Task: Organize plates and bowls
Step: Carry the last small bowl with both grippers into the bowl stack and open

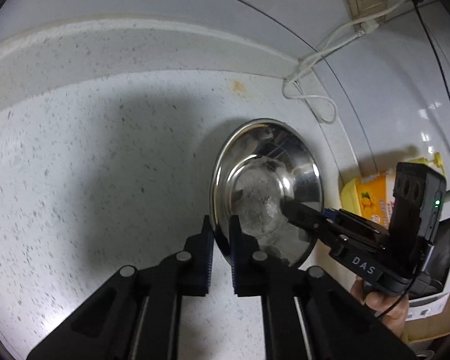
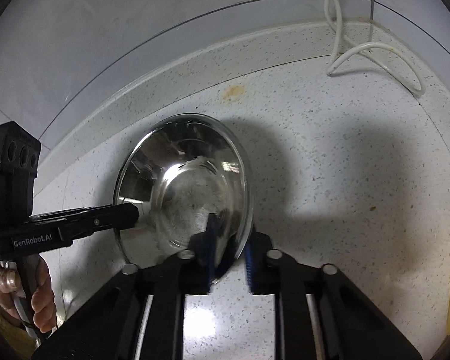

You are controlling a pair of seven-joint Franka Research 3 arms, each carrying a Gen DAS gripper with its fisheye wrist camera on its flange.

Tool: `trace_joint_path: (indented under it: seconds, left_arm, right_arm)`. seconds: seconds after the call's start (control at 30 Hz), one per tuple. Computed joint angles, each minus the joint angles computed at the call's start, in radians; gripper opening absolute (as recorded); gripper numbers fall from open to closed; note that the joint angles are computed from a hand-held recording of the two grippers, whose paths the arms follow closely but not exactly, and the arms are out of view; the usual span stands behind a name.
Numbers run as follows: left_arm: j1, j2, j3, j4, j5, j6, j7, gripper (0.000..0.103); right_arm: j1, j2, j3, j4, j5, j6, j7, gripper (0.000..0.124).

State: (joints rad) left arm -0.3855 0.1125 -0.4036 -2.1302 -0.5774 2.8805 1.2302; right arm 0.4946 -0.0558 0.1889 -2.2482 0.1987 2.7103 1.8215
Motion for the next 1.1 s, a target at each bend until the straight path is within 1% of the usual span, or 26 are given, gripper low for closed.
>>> trace_joint_path:
  seconds: [0.03, 0.07, 0.13, 0.2, 0.33, 0.47, 0.5, 0.6, 0.7, 0.77, 0.87, 0.9, 0.93, 1.0, 1.1]
  left_arm:
    - [0.011, -0.010, -0.018, -0.012, -0.068, 0.008, 0.050, 0.008]
    - [0.012, -0.019, -0.024, -0.021, -0.108, 0.012, 0.083, 0.008]
    - [0.001, -0.047, -0.023, -0.046, -0.156, 0.012, 0.119, 0.008]
    - [-0.021, -0.090, -0.013, -0.076, -0.192, 0.000, 0.136, 0.008]
    - [-0.090, -0.184, 0.016, -0.143, -0.307, -0.011, 0.178, 0.008]
    - [-0.177, -0.308, 0.043, -0.228, -0.368, -0.008, 0.167, 0.008]
    - [-0.196, -0.342, 0.044, -0.250, -0.364, -0.008, 0.147, 0.008]
    - [-0.235, -0.466, 0.029, -0.331, -0.312, -0.009, 0.043, 0.008]
    - [-0.258, -0.621, -0.009, -0.415, -0.245, -0.032, -0.108, 0.008]
    - [-0.260, -0.733, -0.044, -0.463, -0.189, -0.071, -0.222, 0.008]
    - [-0.259, -0.930, -0.101, -0.526, -0.102, -0.183, -0.399, 0.008]
    - [-0.265, -0.970, -0.108, -0.537, -0.082, -0.211, -0.439, 0.008]
    - [-0.276, -1.027, -0.118, -0.557, -0.063, -0.250, -0.489, 0.008]
    - [-0.307, -1.118, -0.126, -0.604, -0.041, -0.301, -0.573, 0.008]
    - [-0.355, -1.205, -0.135, -0.675, -0.019, -0.356, -0.679, 0.008]
  right_arm:
    - [0.000, -0.005, 0.002, -0.004, -0.012, -0.005, 0.010, 0.013]
    - [0.001, -0.014, 0.002, -0.012, -0.004, -0.007, 0.004, 0.013]
    - [0.009, -0.037, 0.002, -0.033, 0.035, -0.010, -0.017, 0.013]
    - [0.012, -0.071, 0.011, -0.054, 0.028, -0.026, -0.007, 0.013]
    - [0.025, -0.154, 0.030, -0.099, 0.021, -0.064, 0.008, 0.013]
    - [0.036, -0.276, 0.068, -0.155, -0.005, -0.113, 0.064, 0.013]
    - [0.039, -0.310, 0.081, -0.169, -0.013, -0.128, 0.084, 0.013]
    - [0.060, -0.423, 0.123, -0.203, -0.026, -0.189, 0.146, 0.013]
    - [0.085, -0.519, 0.173, -0.216, -0.040, -0.246, 0.217, 0.014]
    - [0.107, -0.560, 0.197, -0.213, -0.039, -0.276, 0.250, 0.014]
    - [0.150, -0.623, 0.242, -0.208, -0.031, -0.318, 0.309, 0.014]
    - [0.165, -0.638, 0.261, -0.204, -0.024, -0.327, 0.333, 0.014]
    - [0.172, -0.631, 0.274, -0.196, -0.022, -0.325, 0.349, 0.014]
    - [0.197, -0.616, 0.304, -0.184, -0.014, -0.321, 0.385, 0.014]
    - [0.229, -0.573, 0.329, -0.180, -0.008, -0.297, 0.426, 0.014]
